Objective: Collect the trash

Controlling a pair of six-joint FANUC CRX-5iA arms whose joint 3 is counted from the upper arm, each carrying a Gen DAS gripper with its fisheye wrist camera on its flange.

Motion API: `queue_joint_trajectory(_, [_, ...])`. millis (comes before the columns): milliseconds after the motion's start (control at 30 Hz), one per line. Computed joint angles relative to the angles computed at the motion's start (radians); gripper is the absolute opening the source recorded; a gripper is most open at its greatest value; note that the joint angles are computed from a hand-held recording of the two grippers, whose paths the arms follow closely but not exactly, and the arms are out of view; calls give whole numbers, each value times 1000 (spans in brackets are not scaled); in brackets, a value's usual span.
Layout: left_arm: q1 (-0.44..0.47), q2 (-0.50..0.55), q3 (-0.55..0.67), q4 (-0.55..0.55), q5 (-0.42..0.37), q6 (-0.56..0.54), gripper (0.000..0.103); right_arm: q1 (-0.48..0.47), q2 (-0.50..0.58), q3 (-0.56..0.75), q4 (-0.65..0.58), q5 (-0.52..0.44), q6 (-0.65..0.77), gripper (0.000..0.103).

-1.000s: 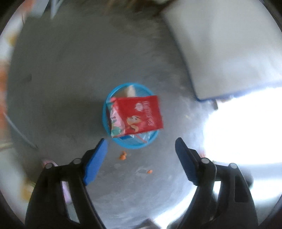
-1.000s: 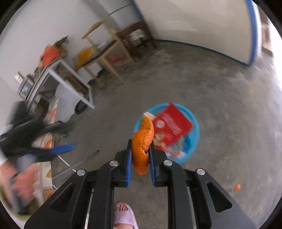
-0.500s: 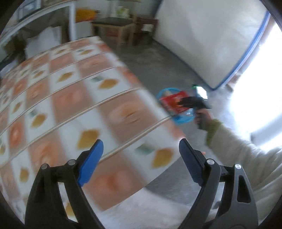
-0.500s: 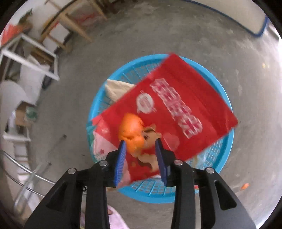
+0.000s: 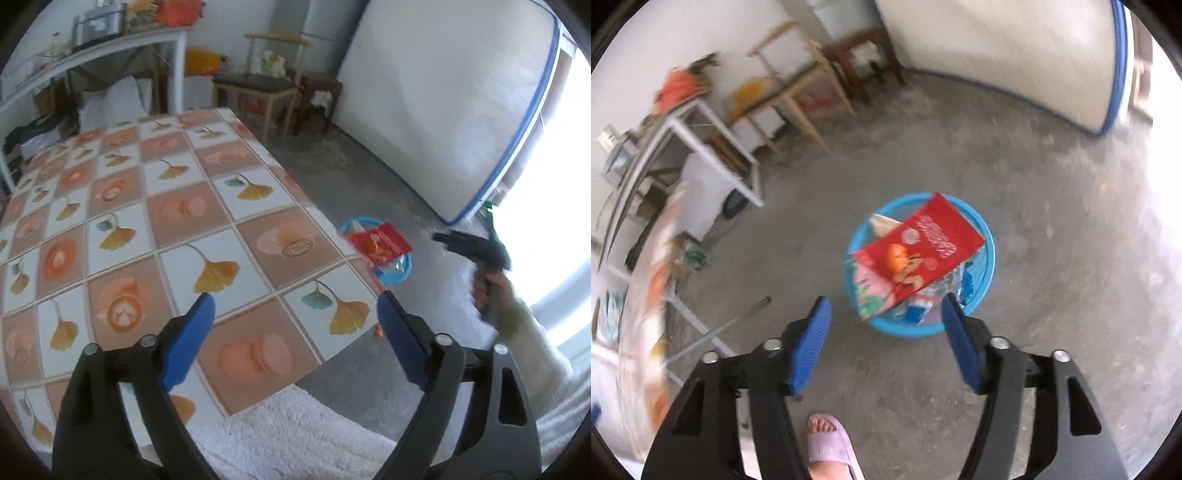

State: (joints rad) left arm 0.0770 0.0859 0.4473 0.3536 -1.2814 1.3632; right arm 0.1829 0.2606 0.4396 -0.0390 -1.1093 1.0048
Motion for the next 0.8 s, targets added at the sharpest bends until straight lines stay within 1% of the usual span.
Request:
queue_joint_trajectory(33, [-2, -13, -9, -17, 15, 18, 91, 27, -40, -33, 36, 10, -15, 72])
queue_joint_trajectory(67, [-6, -37, -25, -47, 37, 51, 91, 84, -107, -89, 101, 31, -44, 78])
queue_joint_trajectory(100, [-7, -55, -40, -63, 53, 70, 93, 127, -150, -126, 148, 47, -67, 85])
queue_joint_trajectory(133, [-7, -66, -49, -71, 61, 82, 94, 163, -183, -157, 189, 61, -88, 88])
queue_joint_trajectory(200, [-4, -93, -69, -82, 64, 133, 95, 271, -264, -236, 332, 90, -167, 97])
queue_joint_trajectory(267, [-3, -113, -79, -97, 62, 176, 95, 376, -328, -317, 488, 110, -258, 97])
queue_joint_trajectory(333, [-23, -127, -60, -173, 49, 239, 95, 456, -373, -370, 582, 119, -327, 97])
queue_joint_trajectory(400, [-53, -142, -32, -272, 33, 307, 95, 513, -393, -383, 617, 112, -361, 97])
queue_joint_trajectory(467, [-76, -156, -17, -339, 19, 353, 95, 566, -392, -377, 663, 68, -402, 97])
queue_joint_trajectory(567, [-131, -162, 31, -474, -17, 409, 95, 616, -384, -365, 700, 37, -424, 97])
queue_joint_trajectory(600, [-143, -165, 40, -502, -23, 417, 95, 630, -386, -368, 716, 36, -435, 97])
queue_joint_trajectory(700, [-191, -156, 82, -602, -60, 432, 95, 669, -386, -394, 801, 21, -518, 97])
queue_joint_trajectory(733, [-208, -151, 95, -631, -74, 428, 95, 674, -386, -401, 816, 16, -535, 97])
queue_joint_trajectory(800, [-224, -143, 108, -651, -95, 418, 95, 687, -372, -384, 810, -17, -542, 97])
